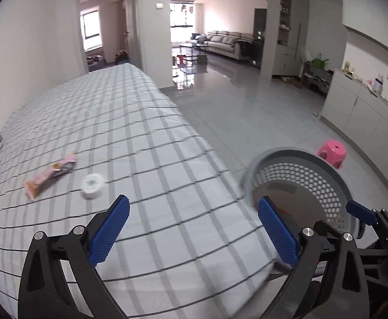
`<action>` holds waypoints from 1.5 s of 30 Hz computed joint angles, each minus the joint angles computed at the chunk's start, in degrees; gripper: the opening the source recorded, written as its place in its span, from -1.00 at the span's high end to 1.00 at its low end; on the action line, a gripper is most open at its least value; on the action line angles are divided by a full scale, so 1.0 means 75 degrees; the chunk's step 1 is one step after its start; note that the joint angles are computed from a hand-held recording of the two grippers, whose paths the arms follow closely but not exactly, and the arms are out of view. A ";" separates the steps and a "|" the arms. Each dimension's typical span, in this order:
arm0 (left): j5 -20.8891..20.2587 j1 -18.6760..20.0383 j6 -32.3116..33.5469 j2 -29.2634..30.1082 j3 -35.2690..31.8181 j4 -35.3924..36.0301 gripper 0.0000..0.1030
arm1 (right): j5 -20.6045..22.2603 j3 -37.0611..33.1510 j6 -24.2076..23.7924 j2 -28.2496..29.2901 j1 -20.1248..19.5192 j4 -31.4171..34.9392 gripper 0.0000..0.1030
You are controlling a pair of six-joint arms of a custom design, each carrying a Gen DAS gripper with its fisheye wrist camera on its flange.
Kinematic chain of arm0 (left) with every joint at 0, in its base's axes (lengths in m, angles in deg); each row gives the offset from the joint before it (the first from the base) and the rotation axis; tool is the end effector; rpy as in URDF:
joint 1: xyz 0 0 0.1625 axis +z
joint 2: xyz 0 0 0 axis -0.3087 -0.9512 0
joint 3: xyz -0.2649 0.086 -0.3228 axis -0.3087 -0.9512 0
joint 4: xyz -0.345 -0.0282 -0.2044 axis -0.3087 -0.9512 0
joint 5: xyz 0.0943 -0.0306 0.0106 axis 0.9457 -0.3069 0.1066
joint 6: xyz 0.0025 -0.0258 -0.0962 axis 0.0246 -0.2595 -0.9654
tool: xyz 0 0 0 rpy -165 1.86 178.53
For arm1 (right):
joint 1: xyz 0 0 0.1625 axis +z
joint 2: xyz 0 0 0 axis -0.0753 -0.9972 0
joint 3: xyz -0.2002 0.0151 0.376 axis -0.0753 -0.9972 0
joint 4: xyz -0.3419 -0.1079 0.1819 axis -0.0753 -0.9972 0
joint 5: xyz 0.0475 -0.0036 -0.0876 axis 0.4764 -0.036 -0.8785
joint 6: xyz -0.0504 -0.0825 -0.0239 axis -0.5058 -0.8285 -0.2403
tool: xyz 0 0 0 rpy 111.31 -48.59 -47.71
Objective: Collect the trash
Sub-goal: 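Withdraw both grippers from the basket back over the table, then grasp the white round QR-code lid with the right gripper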
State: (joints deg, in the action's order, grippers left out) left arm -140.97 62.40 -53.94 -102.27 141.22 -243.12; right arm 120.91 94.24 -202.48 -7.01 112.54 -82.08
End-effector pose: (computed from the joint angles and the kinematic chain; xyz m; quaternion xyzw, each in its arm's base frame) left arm -0.2333 -0.4747 0.0887 0.4864 0.8328 -0.1985 0.1745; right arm 0.1489 -0.3046 0.1270 -0.1368 -0.7844 0.4818 0.3660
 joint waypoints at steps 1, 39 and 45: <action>0.0050 0.0085 0.0062 -0.0067 -0.0047 0.0020 -0.86 | 0.0004 -0.0116 -0.0093 0.0116 0.0038 0.0018 -0.65; 0.0524 0.2671 0.1334 0.0189 -0.3118 0.1406 -0.87 | -0.1104 -0.7195 -0.0126 0.4629 -0.0216 0.4778 -0.69; 0.0446 0.2763 0.1291 0.0232 -0.3239 0.1510 -0.87 | -0.0972 -0.7805 -0.0284 0.5017 -0.0248 0.5150 -0.69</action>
